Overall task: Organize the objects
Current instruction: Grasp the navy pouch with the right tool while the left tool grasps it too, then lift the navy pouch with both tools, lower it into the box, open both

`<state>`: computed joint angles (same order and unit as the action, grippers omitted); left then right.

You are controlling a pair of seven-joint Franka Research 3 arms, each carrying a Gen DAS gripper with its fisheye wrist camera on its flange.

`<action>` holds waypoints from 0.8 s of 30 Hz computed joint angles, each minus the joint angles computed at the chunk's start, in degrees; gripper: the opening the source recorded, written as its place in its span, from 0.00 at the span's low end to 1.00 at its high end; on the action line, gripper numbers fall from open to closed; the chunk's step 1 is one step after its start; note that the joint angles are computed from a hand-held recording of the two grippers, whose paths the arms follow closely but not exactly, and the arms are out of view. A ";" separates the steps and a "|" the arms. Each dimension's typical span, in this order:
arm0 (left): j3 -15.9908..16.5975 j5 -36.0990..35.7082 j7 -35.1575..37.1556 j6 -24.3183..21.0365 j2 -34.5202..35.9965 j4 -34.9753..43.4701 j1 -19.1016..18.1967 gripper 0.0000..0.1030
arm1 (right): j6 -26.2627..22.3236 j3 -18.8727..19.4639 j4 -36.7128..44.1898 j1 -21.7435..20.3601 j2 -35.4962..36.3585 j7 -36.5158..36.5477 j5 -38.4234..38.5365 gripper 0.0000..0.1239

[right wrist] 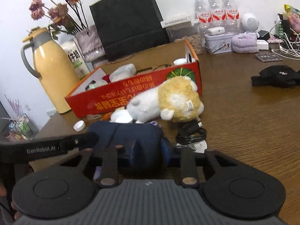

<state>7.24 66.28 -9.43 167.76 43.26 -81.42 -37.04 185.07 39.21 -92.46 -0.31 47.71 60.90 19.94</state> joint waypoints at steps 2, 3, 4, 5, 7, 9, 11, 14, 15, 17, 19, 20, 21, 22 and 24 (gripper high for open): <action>3.24 6.53 -6.68 0.27 -4.33 -5.02 -4.19 0.28 | 4.53 3.86 -5.44 -3.79 -2.03 -2.08 -1.60 0.21; 2.72 7.91 -7.28 -1.65 -6.61 -7.64 -5.23 0.27 | 5.73 5.30 -8.04 -5.66 -3.37 -2.27 -3.00 0.21; 2.56 10.02 -9.64 -2.98 -8.91 -10.43 -6.53 0.27 | 6.32 7.92 -11.21 -8.73 -4.47 -2.58 -4.82 0.21; 2.82 13.46 -13.76 -3.59 -11.24 -13.37 -8.07 0.27 | 6.75 11.41 -14.86 -12.70 -5.38 -2.53 -6.56 0.21; 1.61 16.52 -18.98 -5.78 -15.70 -19.18 -9.74 0.25 | 8.32 17.06 -22.26 -19.57 -7.46 -1.24 -9.00 0.21; -0.16 18.26 -23.21 -8.66 -19.07 -23.99 -10.97 0.25 | 9.02 23.25 -29.84 -27.18 -8.91 0.49 -11.64 0.21; -3.08 14.67 -22.45 -10.96 -20.83 -27.17 -10.69 0.25 | 9.53 26.97 -35.58 -32.04 -10.59 2.66 -13.29 0.21; -6.00 13.90 -23.52 -12.08 -22.04 -29.80 -9.53 0.26 | 9.35 28.69 -39.90 -34.55 -13.08 5.89 -14.62 0.22; -6.47 15.35 -25.23 -12.29 -22.16 -30.26 -9.23 0.28 | 9.21 28.49 -40.31 -34.49 -13.41 6.58 -15.23 0.24; -7.52 17.31 -26.79 -11.78 -21.95 -30.46 -7.96 0.31 | 9.24 27.94 -40.30 -34.33 -12.59 7.85 -16.69 0.26; -8.61 18.33 -27.96 -12.59 -21.81 -30.50 -6.81 0.50 | 9.28 25.19 -39.95 -31.66 -14.05 9.16 -17.11 0.27; -9.15 18.93 -28.57 -12.68 -21.61 -30.43 -6.16 0.55 | 10.13 23.70 -39.97 -30.19 -14.81 9.75 -17.31 0.35; -9.72 19.22 -28.91 -12.56 -21.36 -30.35 -5.37 0.63 | 10.75 22.70 -40.08 -29.28 -15.24 10.50 -17.54 0.44; -10.42 18.59 -28.69 -12.42 -20.90 -30.16 -4.41 0.67 | 10.87 22.60 -40.16 -29.39 -15.06 11.24 -18.25 0.49; -11.34 20.85 -31.30 -11.58 -20.77 -30.45 -2.95 0.70 | 10.46 23.22 -40.22 -30.59 -13.82 12.81 -20.08 0.59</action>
